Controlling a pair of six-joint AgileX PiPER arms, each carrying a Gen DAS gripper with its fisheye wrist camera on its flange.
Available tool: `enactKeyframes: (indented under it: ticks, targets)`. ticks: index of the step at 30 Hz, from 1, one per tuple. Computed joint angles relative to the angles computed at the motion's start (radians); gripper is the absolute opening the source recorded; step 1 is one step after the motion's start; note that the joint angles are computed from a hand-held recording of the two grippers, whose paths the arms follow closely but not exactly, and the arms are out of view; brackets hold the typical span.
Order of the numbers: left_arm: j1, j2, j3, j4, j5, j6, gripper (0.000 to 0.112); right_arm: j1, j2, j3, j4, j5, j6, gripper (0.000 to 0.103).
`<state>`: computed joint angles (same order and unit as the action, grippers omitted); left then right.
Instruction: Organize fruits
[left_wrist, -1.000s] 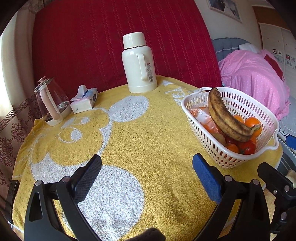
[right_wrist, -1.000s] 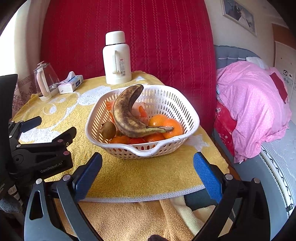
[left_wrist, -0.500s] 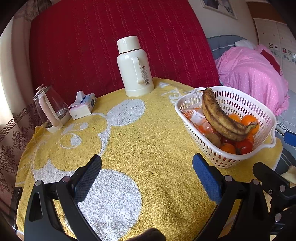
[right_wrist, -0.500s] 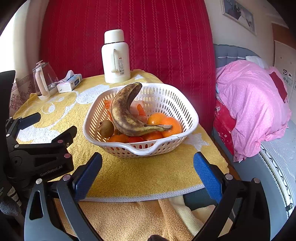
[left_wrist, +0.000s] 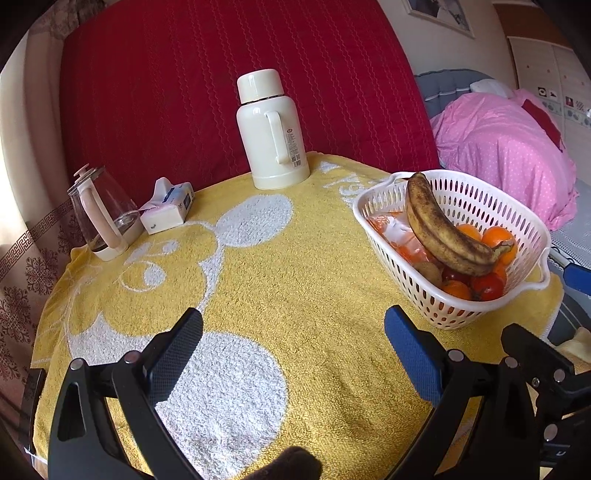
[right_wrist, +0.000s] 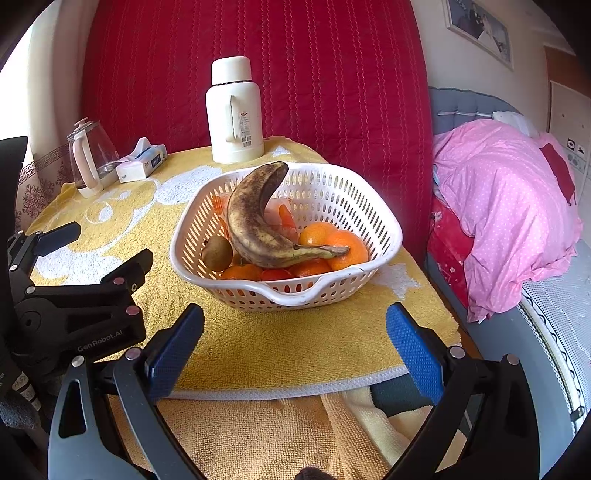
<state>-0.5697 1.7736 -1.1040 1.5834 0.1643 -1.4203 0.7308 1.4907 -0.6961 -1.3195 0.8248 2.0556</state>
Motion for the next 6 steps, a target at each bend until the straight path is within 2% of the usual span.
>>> enactKeyframes:
  ticks: [3, 6]
  targets:
    - [0.021, 0.000, -0.002, -0.104, -0.011, 0.099, 0.098, 0.006, 0.003, -0.002, 0.003, -0.003, -0.001, 0.100]
    - [0.038, -0.007, 0.008, -0.124, -0.018, 0.119, 0.098, 0.012, 0.008, -0.009, 0.008, -0.008, -0.007, 0.100]
